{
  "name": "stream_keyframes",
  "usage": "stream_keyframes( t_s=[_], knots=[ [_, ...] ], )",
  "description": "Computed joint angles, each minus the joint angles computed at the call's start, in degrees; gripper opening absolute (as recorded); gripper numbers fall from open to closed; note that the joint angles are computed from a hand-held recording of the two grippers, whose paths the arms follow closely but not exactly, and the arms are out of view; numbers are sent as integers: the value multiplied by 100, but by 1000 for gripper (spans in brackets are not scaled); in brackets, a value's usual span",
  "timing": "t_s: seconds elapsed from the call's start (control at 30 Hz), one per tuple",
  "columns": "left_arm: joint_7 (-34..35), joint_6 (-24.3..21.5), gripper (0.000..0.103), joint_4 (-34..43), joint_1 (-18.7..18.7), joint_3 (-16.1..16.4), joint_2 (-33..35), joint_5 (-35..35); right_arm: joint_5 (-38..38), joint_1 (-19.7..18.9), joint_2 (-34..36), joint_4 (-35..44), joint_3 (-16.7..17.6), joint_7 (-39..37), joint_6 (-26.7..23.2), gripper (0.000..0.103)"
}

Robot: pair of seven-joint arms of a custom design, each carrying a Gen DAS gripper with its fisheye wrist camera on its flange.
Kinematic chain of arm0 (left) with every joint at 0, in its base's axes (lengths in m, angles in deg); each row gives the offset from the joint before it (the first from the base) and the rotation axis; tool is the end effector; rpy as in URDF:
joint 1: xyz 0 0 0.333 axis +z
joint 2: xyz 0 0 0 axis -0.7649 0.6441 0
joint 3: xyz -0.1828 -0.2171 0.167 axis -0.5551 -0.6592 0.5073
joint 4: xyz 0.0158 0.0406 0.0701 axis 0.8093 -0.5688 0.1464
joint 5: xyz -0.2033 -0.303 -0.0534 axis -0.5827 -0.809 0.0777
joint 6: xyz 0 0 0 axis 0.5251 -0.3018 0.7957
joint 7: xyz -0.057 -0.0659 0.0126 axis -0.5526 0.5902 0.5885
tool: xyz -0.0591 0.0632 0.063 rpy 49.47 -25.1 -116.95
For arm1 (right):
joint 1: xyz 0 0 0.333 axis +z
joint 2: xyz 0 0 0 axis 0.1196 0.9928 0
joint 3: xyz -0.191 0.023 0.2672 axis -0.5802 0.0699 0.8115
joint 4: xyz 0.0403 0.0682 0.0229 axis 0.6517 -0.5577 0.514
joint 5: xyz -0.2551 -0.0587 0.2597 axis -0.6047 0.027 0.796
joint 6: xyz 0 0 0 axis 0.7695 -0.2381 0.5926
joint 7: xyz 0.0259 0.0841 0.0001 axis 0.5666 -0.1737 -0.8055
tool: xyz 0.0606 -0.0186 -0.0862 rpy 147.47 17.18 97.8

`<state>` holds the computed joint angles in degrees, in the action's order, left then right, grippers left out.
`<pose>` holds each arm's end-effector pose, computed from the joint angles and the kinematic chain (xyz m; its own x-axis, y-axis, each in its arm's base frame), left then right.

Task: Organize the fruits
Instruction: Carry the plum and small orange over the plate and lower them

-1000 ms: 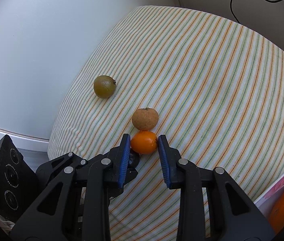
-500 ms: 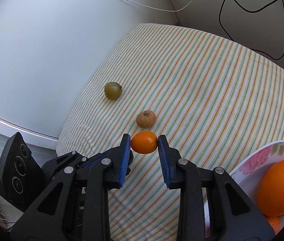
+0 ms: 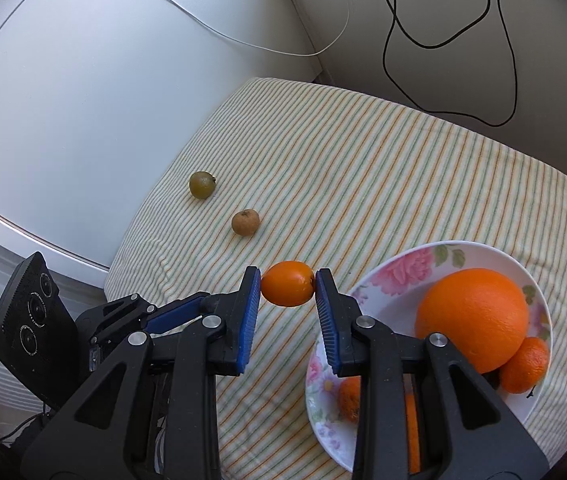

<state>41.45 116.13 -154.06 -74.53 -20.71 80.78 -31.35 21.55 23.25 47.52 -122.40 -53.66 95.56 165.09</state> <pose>0.4678 -0.3572 0.3490 -0.4555 -0.8348 0.3094 -0.6881 0.1097 -0.7172 0.5507 0.2174 0.3977 0.2980 -0.8766 -0.3778 -0.8949 -0.1188 -0.4302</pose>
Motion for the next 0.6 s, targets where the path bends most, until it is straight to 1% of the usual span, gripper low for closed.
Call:
stream_keyframes(
  t_s=[0.27, 0.6],
  knots=[
    [-87, -76, 23, 202, 15, -229, 96, 227, -221, -49, -227, -296, -128, 67, 103, 30],
    [-370, -172, 23, 361, 298, -732, 185, 826, -222, -85, -267, -473, -135, 32, 207, 30]
  ],
)
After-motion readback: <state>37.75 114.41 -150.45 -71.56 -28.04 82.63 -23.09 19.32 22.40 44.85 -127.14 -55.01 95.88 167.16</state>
